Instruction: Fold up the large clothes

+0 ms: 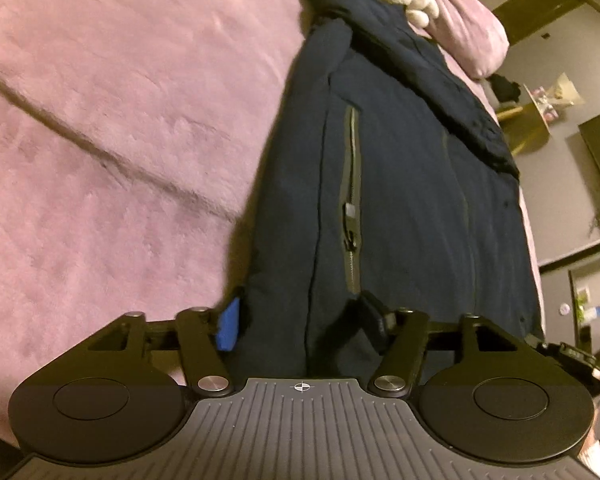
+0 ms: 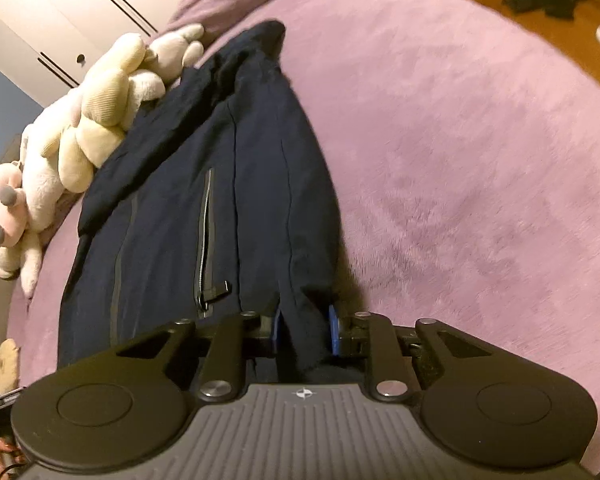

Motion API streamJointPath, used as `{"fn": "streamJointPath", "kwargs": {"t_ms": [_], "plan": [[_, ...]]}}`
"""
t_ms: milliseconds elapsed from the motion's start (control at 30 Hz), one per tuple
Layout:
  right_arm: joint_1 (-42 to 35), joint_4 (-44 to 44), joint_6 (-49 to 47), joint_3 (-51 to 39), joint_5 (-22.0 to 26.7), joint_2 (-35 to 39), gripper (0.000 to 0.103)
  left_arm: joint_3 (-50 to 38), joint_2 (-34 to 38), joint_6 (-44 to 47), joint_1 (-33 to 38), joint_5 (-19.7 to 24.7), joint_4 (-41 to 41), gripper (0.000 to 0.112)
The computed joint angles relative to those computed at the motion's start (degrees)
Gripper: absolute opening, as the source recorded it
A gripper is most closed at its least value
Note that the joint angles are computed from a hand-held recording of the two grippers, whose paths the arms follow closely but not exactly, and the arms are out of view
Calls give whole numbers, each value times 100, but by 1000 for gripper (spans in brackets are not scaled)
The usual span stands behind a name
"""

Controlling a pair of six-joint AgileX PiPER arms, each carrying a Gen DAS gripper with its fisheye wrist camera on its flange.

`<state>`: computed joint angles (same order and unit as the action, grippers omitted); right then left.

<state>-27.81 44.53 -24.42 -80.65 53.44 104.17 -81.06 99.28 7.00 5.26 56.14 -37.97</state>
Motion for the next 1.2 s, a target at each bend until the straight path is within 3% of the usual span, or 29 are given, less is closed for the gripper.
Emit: {"fn": "streamJointPath", "kwargs": {"t_ms": [100, 267, 367, 433, 633, 900, 1100, 1200], "plan": [[-112, 140, 42, -270, 445, 295, 30, -44, -27, 146, -37, 86, -7, 65], [-179, 34, -176, -320, 742, 227, 30, -229, 38, -5, -136, 200, 293, 27], [-135, -92, -239, -224, 671, 109, 23, -197, 27, 55, 32, 237, -107, 19], [-116, 14, -256, -173, 660, 41, 19, -87, -92, 175, 70, 158, -281, 18], [-273, 1029, -426, -25, 879, -38, 18, 142, -394, 491, 351, 113, -1346, 16], [-398, 2208, -162, -216, 1177, 150, 17, -527, -104, 231, 393, 152, -1867, 16], [-268, 2646, 384, -693, 874, 393, 17, -1386, 522, -724, 463, 31, -1916, 17], [-163, 2778, 822, -1055, 456, 587, 17, -2036, 1002, -1223, 460, -121, -1865, 17]]}}
